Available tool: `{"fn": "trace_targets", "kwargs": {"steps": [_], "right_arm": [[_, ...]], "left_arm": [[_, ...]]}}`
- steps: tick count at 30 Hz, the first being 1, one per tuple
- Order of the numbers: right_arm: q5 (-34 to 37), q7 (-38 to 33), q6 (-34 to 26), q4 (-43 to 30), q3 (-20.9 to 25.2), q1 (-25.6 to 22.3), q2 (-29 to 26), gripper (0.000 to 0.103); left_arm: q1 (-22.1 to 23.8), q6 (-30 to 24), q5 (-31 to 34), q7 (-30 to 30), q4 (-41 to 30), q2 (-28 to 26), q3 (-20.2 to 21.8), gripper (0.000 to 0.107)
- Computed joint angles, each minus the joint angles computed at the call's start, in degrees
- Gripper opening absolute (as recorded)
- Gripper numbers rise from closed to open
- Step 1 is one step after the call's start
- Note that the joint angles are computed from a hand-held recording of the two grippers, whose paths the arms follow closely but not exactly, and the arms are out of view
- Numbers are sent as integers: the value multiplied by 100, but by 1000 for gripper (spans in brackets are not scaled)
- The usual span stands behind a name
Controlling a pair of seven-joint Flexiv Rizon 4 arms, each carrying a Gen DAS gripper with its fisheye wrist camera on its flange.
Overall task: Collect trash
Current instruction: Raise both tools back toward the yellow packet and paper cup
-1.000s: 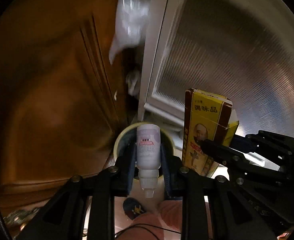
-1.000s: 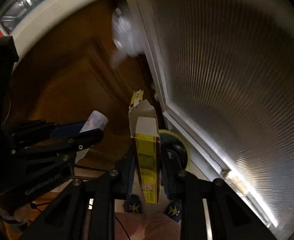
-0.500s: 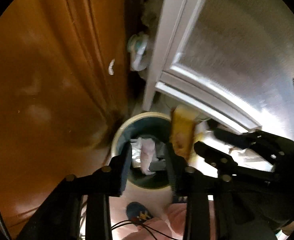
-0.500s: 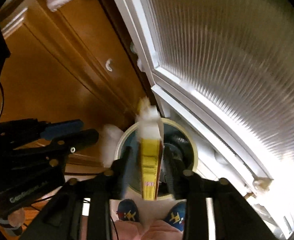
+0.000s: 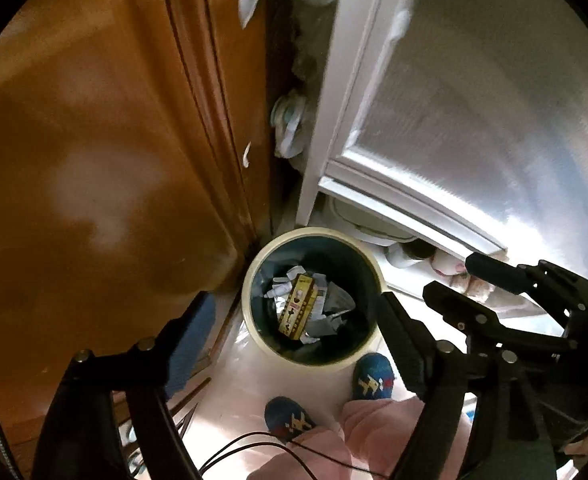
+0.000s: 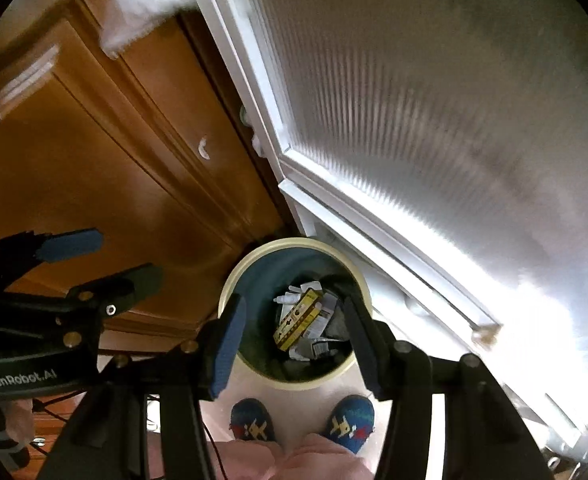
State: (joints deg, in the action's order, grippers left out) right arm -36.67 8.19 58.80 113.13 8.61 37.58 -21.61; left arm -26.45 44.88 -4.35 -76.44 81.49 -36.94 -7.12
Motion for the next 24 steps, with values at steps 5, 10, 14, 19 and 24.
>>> {"fn": "trace_targets", "kwargs": {"steps": [5,10,14,19,24], "right_arm": [[418,-293,-627,-95,308,-17,446,52],[796,-709,-1424,-383,569,-11,871,52],[1001,-950,-2034,-696,719,23,1190,52],[845,-1005,-2947,-1245,814,133,1485,52],[455,-857,-3832,-1798,868,250,1650,52]], "left_arm": [[18,-352,-63,13,143,498,-42,88],[113,-804,-283,143,173,1024,-166,90],[168,-1127,-475,411,10,1362,-277,99],[187,-1338,-674,856,-455,1558,-381,102],[140,-1155,-778,1394,-1068,1568,-464,102]]}}
